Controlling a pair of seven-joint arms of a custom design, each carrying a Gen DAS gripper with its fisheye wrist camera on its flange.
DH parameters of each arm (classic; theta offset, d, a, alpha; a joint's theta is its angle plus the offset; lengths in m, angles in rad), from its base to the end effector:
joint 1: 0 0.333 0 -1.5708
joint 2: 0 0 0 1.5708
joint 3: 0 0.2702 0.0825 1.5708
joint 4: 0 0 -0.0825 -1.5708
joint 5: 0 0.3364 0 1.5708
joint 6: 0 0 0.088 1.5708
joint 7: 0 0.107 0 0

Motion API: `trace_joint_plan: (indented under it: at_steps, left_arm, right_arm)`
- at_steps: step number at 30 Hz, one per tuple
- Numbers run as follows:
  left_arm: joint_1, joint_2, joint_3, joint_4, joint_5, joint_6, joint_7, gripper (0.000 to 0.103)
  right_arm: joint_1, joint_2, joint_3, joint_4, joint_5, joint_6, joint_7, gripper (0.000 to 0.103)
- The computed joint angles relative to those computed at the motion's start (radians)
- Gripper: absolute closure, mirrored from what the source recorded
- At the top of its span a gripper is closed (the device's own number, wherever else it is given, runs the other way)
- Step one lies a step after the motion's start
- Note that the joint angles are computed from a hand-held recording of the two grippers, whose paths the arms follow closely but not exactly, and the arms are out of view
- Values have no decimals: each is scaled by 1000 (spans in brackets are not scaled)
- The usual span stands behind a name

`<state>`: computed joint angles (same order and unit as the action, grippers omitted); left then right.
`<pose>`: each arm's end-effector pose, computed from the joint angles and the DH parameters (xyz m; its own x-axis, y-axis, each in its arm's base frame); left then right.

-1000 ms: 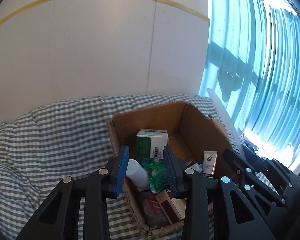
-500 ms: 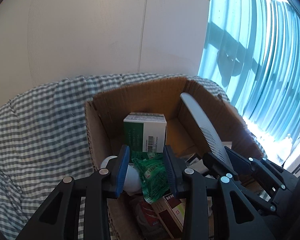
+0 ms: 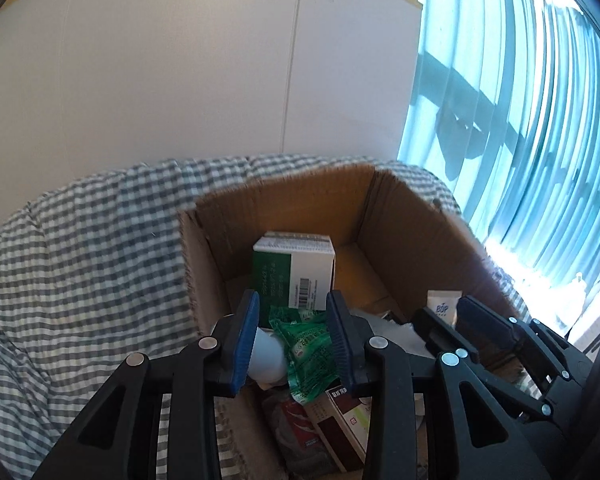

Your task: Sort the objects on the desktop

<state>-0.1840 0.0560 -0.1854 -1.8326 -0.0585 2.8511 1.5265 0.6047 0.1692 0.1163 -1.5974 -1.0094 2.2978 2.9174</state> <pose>0.5436 -0.2042 0.5829 -0.3180 -0.9426 0.1020 -0.5697 0.1040 -0.8153 0.4697 0.3813 0.5634 -0.1213 -0.9923 -0.0259 -0.5247 0.0863 -0.8469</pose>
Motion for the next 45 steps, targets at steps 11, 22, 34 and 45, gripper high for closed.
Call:
trace_joint_plan:
  at_steps: [11, 22, 34, 45]
  left_arm:
    - [28, -163, -3, -106, -55, 29, 18, 67]
    - [52, -297, 16, -184, -141, 44, 69, 67]
    - [129, -421, 39, -277, -156, 49, 94, 67]
    - [210, -455, 67, -344, -135, 49, 89, 66]
  right_arm:
    - [32, -52, 38, 35, -97, -105, 38, 38]
    - [96, -24, 62, 147, -147, -215, -9, 32]
    - [224, 94, 32, 361, -178, -290, -98, 32]
    - [371, 343, -72, 706, -125, -302, -231, 32]
